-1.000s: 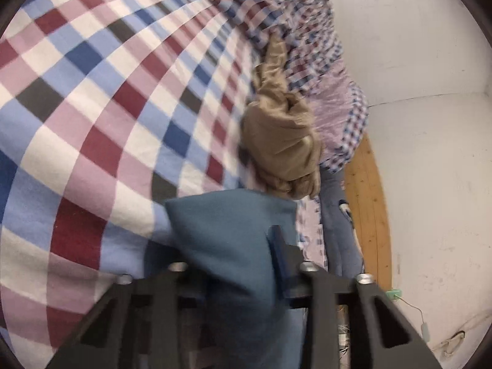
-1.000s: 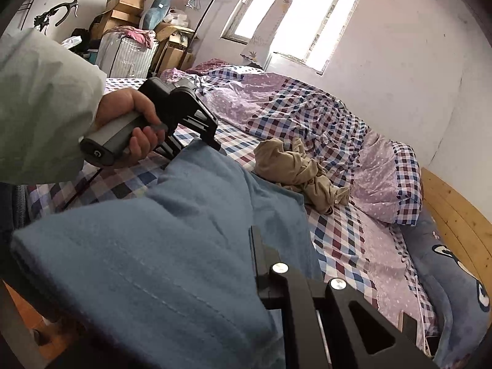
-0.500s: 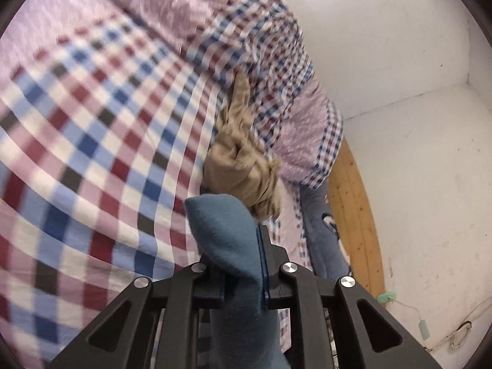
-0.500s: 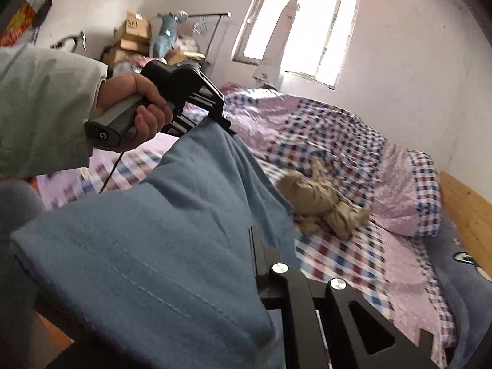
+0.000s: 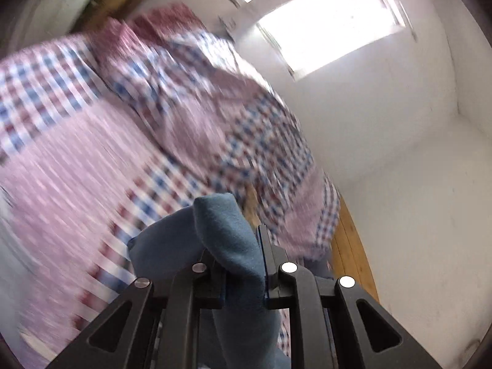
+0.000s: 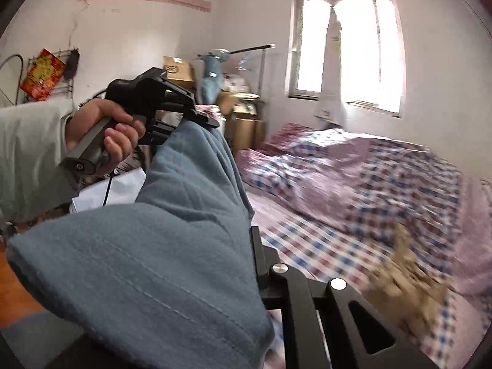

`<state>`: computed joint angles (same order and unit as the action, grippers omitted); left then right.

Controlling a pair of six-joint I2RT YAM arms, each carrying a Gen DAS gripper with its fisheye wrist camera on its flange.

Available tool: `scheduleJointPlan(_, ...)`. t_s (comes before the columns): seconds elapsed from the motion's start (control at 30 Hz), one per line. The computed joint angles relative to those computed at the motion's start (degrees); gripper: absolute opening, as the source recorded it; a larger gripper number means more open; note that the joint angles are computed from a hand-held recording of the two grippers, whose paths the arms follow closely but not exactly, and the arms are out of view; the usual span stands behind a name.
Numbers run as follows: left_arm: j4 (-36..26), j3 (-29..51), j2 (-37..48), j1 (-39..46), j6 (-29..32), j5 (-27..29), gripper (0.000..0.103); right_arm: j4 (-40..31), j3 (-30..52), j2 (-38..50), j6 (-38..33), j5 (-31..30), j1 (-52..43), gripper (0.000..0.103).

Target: Fold clothes

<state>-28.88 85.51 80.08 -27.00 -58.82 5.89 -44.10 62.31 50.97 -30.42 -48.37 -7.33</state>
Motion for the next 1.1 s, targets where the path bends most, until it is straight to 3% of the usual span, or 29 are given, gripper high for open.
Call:
scheduleJointPlan(0.13, -3.7, 0.77, -4.18, 11.31, 2.25, 4.97, 0.015, 14.05, 3.06, 8.86, 12.05, 13.07, 18.46, 0.006)
scheduleJointPlan(0.27, -4.74, 0.4, -6.43, 23.07, 4.42, 11.61, 0.014, 20.74, 8.26, 17.81, 17.3, 21.86, 29.98, 0.006)
scheduleJointPlan(0.7, -6.43, -1.99, -12.2, 60.05, 12.97, 36.39, 0.013, 35.78, 19.54, 36.19, 17.0, 41.26, 53.75, 0.006)
scheduleJointPlan(0.9, -11.18, 0.37, -8.45, 68.3, 18.36, 40.33, 0.013, 36.43, 23.65, 40.52, 16.76, 44.54, 56.59, 0.006)
scheduleJointPlan(1.1, -11.85, 0.12, -6.76, 72.39, 23.61, 46.03, 0.013, 42.74, 12.93, 35.31, 13.69, 47.23, 61.77, 0.006)
